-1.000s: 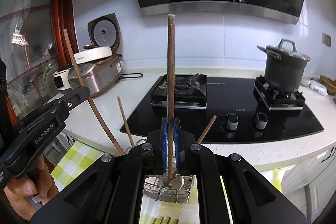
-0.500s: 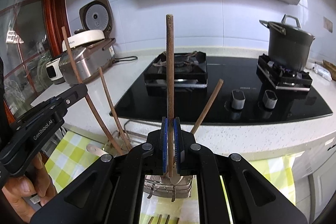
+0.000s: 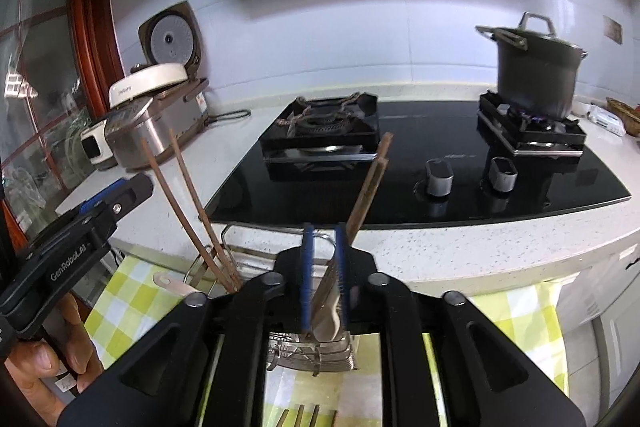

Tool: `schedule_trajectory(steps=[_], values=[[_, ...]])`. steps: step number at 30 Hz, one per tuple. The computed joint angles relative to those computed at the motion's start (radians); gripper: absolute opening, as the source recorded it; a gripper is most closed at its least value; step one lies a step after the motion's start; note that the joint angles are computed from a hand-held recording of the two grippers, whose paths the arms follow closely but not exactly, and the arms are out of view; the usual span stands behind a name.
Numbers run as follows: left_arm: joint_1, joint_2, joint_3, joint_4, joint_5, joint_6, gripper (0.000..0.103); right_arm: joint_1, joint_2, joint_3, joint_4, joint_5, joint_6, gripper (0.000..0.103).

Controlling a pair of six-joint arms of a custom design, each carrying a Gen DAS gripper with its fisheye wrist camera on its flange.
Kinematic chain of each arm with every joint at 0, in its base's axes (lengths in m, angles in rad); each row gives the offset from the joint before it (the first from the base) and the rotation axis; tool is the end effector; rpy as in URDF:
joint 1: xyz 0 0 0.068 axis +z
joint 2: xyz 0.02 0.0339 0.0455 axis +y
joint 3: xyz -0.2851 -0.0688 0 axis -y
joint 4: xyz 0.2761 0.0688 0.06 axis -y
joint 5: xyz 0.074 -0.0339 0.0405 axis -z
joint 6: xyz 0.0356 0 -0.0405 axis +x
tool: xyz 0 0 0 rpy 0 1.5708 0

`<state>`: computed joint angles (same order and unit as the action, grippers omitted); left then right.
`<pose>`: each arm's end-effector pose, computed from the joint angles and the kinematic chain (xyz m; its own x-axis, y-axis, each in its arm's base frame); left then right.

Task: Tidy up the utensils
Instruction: 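Lower both chopsticks into the wire rack and open both grippers, then return both grippers to the remaining chopsticks and grasp one each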

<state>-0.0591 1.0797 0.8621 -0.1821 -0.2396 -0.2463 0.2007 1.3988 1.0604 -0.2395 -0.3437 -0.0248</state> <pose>0.2681 -0.0074 0.3216 -0.3375 -0.2173 -0.9159 -0.2507 0.9586 -0.1350 0.3324 0.0799 0.3006 -0.5236 -0.1304 -0.8419 -0.4774 0.8634 0.1632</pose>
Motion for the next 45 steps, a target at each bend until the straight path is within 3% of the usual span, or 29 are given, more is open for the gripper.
schedule_trajectory(steps=[1, 2, 3, 9, 12, 17, 22, 25, 28, 34, 41, 45], values=[[-0.001, -0.019, -0.008, -0.002, -0.006, -0.005, 0.044, -0.008, -0.016, -0.012, 0.008, -0.002, 0.003, 0.032], [-0.004, -0.047, -0.023, -0.005, -0.017, -0.014, 0.048, -0.018, -0.037, -0.030, 0.022, -0.002, 0.009, 0.048], [-0.005, -0.076, -0.039, -0.007, -0.028, -0.022, 0.052, -0.030, -0.068, -0.060, 0.048, 0.000, 0.013, 0.057], [-0.066, -0.266, -0.124, -0.093, -0.138, -0.079, 0.070, -0.107, -0.199, -0.199, 0.095, -0.015, -0.007, 0.076], [-0.132, -0.373, -0.168, -0.187, -0.188, -0.114, 0.074, -0.153, -0.268, -0.291, 0.088, -0.029, -0.040, 0.081], [-0.300, -0.495, -0.265, -0.344, -0.287, -0.192, 0.076, -0.231, -0.351, -0.453, 0.069, -0.054, -0.088, 0.082], [-0.451, -0.537, -0.382, -0.508, -0.281, -0.387, 0.074, -0.313, -0.360, -0.600, 0.074, -0.054, -0.133, 0.082], [-0.530, -0.515, -0.435, -0.534, -0.241, -0.447, 0.073, -0.358, -0.336, -0.653, 0.085, -0.065, -0.185, 0.082], [-0.582, -0.441, -0.458, -0.516, -0.199, -0.484, 0.064, -0.387, -0.312, -0.685, 0.089, -0.071, -0.229, 0.082], [-0.586, -0.233, -0.458, -0.364, -0.113, -0.445, 0.054, -0.421, -0.228, -0.665, 0.061, -0.077, -0.276, 0.082], [-0.581, -0.029, -0.421, -0.278, -0.085, -0.421, 0.038, -0.406, -0.219, -0.655, 0.054, -0.035, -0.312, 0.082], [-0.595, 0.024, -0.401, -0.264, -0.091, -0.416, 0.038, -0.401, -0.201, -0.643, 0.046, -0.034, -0.314, 0.082]])
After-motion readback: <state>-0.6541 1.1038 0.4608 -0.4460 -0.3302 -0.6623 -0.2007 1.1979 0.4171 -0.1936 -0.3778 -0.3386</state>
